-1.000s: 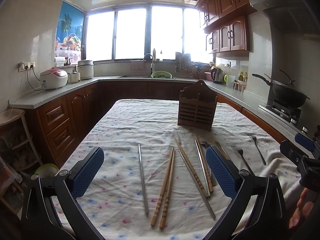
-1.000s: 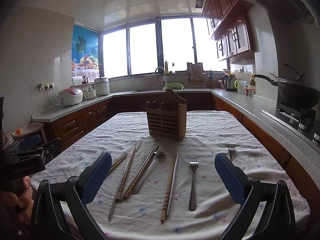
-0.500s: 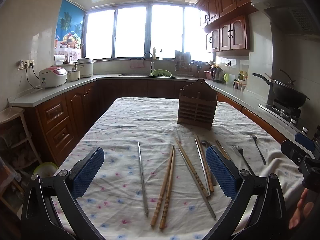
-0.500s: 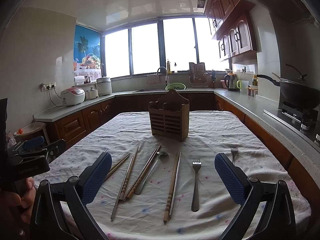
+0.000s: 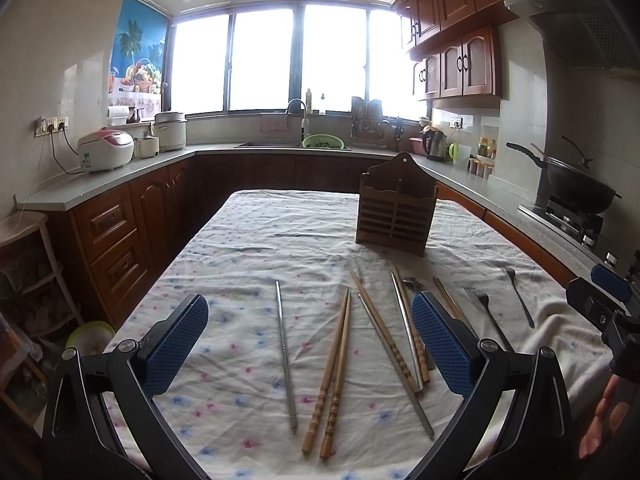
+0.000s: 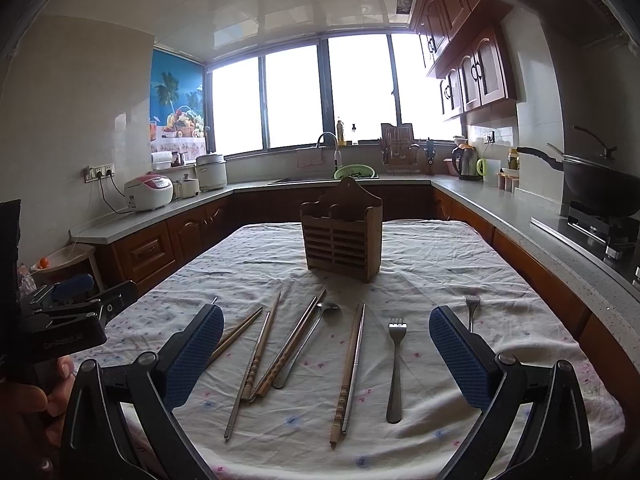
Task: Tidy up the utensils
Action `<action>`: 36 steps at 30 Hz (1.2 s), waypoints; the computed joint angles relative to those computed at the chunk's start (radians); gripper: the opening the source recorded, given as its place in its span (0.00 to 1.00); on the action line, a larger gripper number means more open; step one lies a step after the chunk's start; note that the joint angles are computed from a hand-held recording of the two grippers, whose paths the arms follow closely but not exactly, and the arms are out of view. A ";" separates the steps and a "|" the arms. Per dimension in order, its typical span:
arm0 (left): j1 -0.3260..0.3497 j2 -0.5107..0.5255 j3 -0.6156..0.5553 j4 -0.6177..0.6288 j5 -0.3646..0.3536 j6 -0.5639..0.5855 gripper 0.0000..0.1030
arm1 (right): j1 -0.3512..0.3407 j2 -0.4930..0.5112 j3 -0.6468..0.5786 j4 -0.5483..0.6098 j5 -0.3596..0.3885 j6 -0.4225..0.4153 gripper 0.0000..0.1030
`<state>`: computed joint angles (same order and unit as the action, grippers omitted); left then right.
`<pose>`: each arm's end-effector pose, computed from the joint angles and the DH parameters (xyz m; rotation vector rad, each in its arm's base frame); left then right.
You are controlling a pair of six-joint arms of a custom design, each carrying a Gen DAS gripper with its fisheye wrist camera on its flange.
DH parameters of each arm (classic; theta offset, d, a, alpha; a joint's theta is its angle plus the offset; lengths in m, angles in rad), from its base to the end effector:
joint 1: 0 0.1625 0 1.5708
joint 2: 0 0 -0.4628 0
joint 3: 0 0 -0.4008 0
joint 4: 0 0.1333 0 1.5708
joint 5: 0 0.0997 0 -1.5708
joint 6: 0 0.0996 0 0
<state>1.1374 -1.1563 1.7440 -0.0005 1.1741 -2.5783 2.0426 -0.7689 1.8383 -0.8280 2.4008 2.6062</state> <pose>-0.0714 -0.5633 0.2300 0.9245 2.2422 -1.2576 0.3108 -0.4776 0.0200 0.3386 -1.9590 1.4456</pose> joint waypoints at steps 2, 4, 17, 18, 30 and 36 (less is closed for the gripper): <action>0.007 0.010 -0.021 0.028 0.008 -0.017 1.00 | -0.004 -0.001 -0.007 0.023 -0.003 0.016 1.00; 0.016 0.025 -0.053 0.068 0.011 -0.045 1.00 | -0.011 -0.006 -0.013 0.052 -0.012 0.038 1.00; 0.061 0.157 -0.286 0.288 -0.041 -0.145 1.00 | -0.064 -0.012 -0.084 0.248 -0.031 0.148 0.99; 0.062 0.164 -0.299 0.297 -0.045 -0.144 1.00 | -0.068 -0.010 -0.092 0.263 -0.029 0.157 0.99; 0.069 0.287 -0.468 0.430 -0.106 -0.129 0.93 | -0.135 0.003 -0.187 0.456 -0.034 0.270 0.83; 0.081 0.425 -0.662 0.597 -0.174 -0.127 0.77 | -0.189 0.032 -0.275 0.616 -0.036 0.351 0.72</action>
